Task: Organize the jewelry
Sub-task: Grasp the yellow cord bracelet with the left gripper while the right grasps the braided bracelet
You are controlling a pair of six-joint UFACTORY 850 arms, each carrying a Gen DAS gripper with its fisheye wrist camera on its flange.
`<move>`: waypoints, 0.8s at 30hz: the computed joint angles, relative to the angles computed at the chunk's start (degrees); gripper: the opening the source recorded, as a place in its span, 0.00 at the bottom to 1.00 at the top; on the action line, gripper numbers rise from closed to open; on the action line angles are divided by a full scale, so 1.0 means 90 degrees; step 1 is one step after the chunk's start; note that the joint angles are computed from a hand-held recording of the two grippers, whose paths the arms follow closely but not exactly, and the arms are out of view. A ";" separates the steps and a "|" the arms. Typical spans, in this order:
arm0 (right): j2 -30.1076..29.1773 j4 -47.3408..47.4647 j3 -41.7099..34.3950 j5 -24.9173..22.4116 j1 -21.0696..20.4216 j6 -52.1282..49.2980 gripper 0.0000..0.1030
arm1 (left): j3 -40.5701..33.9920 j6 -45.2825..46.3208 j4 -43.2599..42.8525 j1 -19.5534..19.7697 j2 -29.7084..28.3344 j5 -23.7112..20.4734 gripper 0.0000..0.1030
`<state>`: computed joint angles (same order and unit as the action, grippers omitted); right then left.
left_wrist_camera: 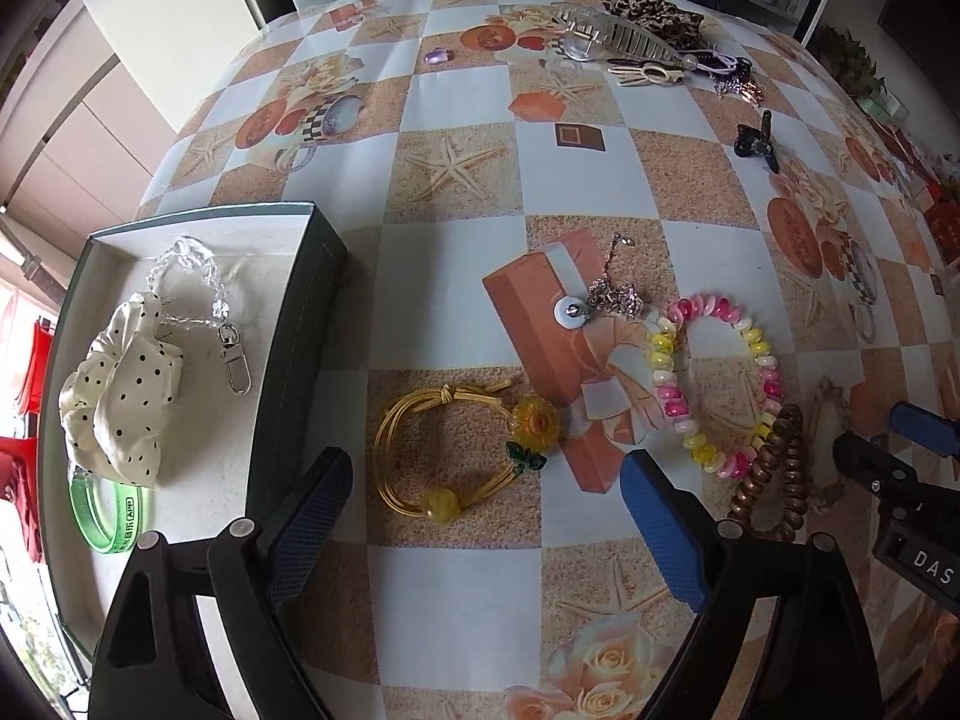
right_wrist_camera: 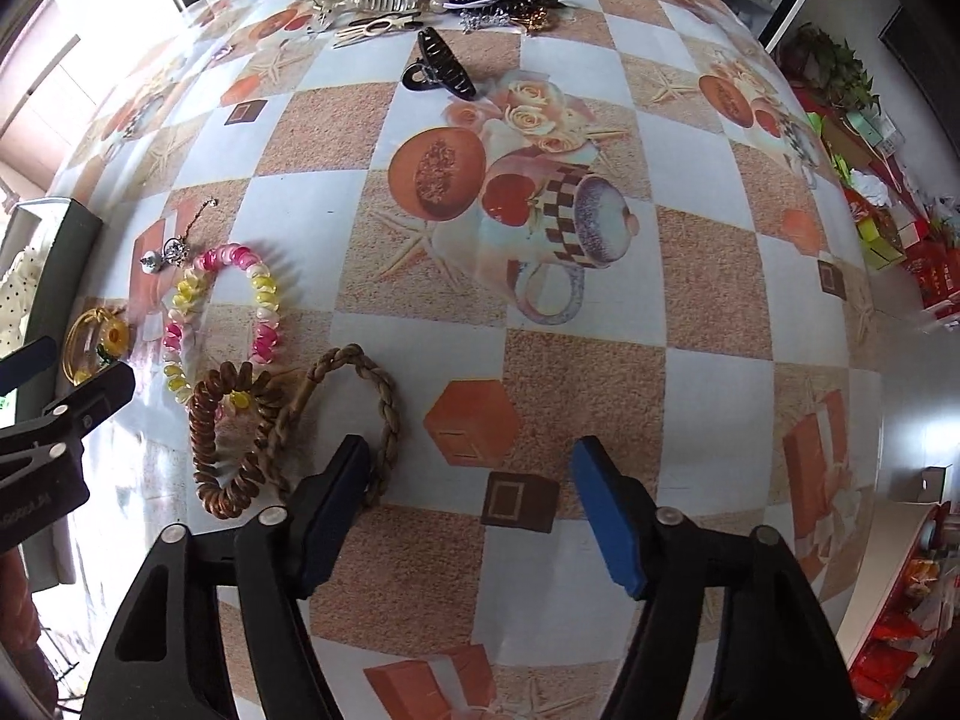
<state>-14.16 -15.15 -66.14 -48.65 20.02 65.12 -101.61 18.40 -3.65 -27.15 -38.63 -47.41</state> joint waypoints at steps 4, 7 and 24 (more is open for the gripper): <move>0.0105 0.0001 0.0074 -0.0009 -0.0046 -0.0047 0.60 | -0.0105 0.0053 -0.0145 0.0025 -0.0122 -0.0080 0.91; 0.0174 0.0001 0.0124 0.0011 -0.0085 -0.0118 0.55 | -0.0138 0.0098 -0.0199 0.0032 -0.0155 -0.0062 0.91; 0.0234 0.0552 0.0156 0.0506 -0.0207 -0.0235 0.06 | -0.0279 0.1100 -0.1314 0.0184 -0.0080 -0.0588 0.05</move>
<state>-12.05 -10.18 -64.74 -44.10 18.16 63.01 -104.12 28.30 -15.48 -25.50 -39.35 -52.70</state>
